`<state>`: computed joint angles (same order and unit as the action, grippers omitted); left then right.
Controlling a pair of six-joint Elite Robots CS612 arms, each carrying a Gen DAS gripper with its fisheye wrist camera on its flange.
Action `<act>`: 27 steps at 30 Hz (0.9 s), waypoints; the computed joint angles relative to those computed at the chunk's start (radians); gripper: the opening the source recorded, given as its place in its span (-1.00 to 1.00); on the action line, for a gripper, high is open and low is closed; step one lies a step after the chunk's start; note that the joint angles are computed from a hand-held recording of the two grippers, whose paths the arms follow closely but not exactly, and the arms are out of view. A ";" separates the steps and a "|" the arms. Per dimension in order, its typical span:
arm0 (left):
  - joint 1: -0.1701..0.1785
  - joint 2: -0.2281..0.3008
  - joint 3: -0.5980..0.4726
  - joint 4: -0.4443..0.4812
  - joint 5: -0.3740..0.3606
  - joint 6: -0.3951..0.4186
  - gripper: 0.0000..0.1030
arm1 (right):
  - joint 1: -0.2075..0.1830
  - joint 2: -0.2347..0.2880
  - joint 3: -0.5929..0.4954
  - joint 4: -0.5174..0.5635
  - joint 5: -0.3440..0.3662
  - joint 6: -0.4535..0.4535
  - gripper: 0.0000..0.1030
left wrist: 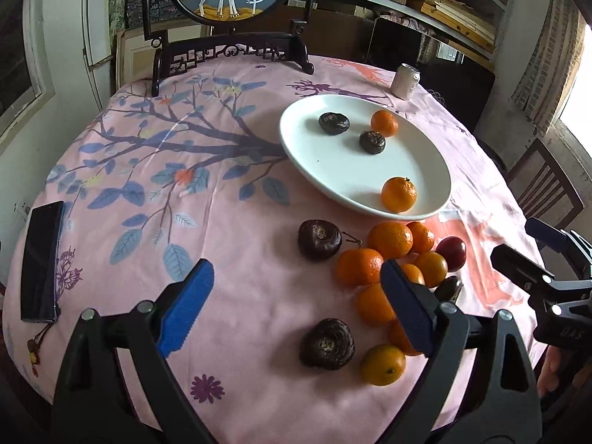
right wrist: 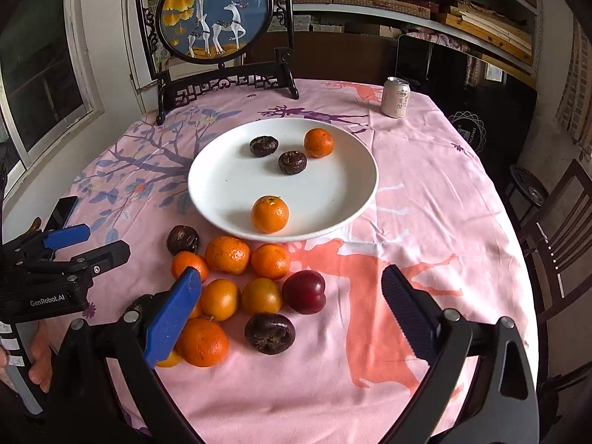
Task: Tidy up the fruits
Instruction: 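Grasp another dark brown fruit with the right gripper while the left grasps one too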
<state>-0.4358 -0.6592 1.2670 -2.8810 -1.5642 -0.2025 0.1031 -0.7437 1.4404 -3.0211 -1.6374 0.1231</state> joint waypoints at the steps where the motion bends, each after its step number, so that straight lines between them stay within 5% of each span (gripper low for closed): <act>1: 0.000 -0.004 0.011 -0.008 0.007 0.003 0.81 | 0.001 -0.001 0.007 0.002 0.000 -0.003 0.90; 9: 0.008 -0.021 0.071 0.006 0.031 0.016 0.81 | 0.003 0.015 0.038 0.056 0.018 0.009 0.90; 11: 0.010 -0.025 0.080 0.010 0.038 0.014 0.80 | 0.001 0.020 0.042 0.036 0.026 0.001 0.74; 13: 0.013 -0.030 0.092 0.006 0.032 0.015 0.80 | -0.007 0.025 0.034 0.054 0.063 0.012 0.30; 18: 0.007 -0.044 0.125 -0.015 0.036 0.048 0.80 | -0.027 0.056 -0.005 0.108 0.180 0.024 0.24; 21: 0.002 -0.042 0.123 0.013 0.040 0.060 0.80 | -0.020 0.061 -0.016 0.106 0.180 -0.008 -0.48; 27: 0.000 -0.029 0.111 0.042 -0.021 0.088 0.81 | -0.024 0.031 0.022 0.110 0.164 0.025 -0.48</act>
